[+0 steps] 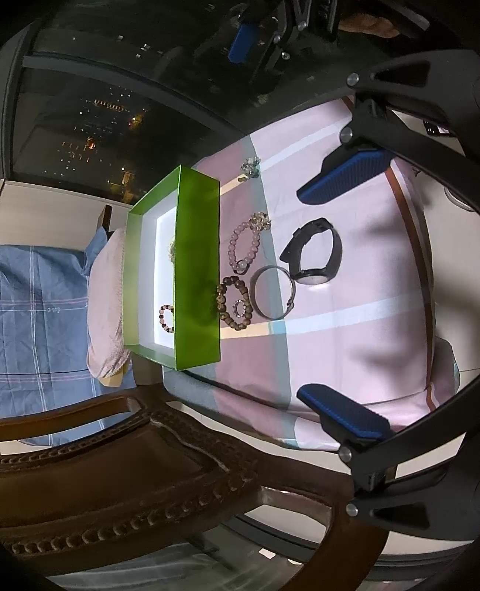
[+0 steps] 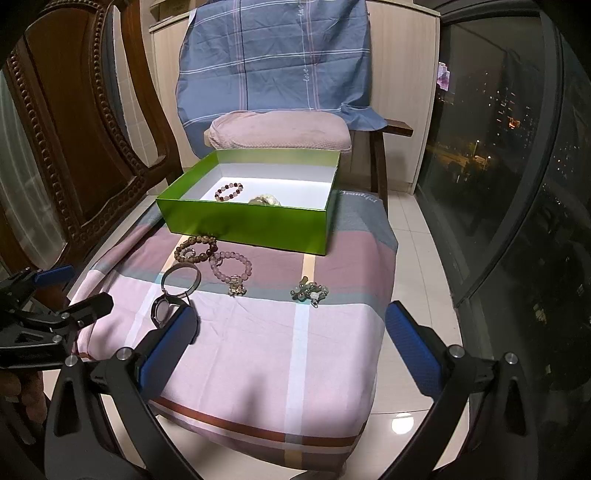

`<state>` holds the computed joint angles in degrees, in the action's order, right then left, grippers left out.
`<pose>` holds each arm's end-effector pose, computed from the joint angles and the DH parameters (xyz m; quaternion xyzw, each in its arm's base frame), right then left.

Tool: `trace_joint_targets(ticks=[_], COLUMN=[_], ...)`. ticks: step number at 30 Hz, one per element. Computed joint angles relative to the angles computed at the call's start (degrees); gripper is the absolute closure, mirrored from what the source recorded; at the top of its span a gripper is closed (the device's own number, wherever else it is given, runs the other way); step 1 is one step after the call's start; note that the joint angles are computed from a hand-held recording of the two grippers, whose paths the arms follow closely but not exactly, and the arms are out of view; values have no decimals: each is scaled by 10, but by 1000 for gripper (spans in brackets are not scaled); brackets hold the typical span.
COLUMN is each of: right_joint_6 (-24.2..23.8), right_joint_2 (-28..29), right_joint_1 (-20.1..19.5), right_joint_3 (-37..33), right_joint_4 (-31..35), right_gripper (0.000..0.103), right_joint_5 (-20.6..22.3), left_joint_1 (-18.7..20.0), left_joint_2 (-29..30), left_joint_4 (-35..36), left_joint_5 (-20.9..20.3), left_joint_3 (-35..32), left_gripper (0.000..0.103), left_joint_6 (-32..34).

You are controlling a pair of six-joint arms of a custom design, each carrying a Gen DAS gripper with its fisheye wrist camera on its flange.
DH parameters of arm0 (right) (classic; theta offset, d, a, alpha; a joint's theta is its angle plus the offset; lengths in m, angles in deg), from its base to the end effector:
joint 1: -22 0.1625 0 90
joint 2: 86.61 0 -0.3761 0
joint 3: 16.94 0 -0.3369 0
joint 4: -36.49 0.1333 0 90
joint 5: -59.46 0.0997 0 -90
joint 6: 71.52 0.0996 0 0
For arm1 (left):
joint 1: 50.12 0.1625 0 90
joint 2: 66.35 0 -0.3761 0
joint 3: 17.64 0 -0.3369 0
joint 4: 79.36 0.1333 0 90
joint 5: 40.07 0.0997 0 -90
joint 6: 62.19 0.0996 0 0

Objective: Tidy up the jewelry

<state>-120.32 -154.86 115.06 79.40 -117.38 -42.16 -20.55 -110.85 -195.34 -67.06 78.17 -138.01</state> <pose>0.1437 -0.5676 0.3323 0.3860 -0.8650 0.2441 0.2075 -0.3685 -0.4644 0.0796 0.0022 0.8397 -0.4035 0.3634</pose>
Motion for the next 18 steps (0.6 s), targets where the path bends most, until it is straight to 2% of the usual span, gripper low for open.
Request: trace_joint_targets(ticks=[5, 10, 13, 15, 16, 17, 18], right_joint_6=[-2, 1, 2, 2, 1, 1, 2], right_joint_2=[-2, 1, 2, 3, 4, 5, 6], right_joint_1=[1, 1, 3, 3, 3, 3, 3], right_joint_3=[3, 0, -1, -2, -2, -3, -3], right_joint_4=[-1, 2, 6, 6, 6, 8, 7], right_gripper=[3, 3, 3, 3, 3, 3, 3], right_joint_5=[3, 0, -3, -2, -4, -3, -3], left_joint_1=[21, 47, 66, 80, 87, 95, 93], left_joint_2=[16, 40, 53, 60, 64, 66, 67], left_joint_4=[-13, -44, -47, -47, -40, -39, -38], left_joint_5=[-11, -31, -55, -71, -82, -98, -90], left_joint_3=[-9, -26, -46, -56, -64, -68, -68], left_gripper=[8, 17, 36, 58, 64, 77, 94], left_joint_6=[16, 53, 67, 71, 68, 68, 65])
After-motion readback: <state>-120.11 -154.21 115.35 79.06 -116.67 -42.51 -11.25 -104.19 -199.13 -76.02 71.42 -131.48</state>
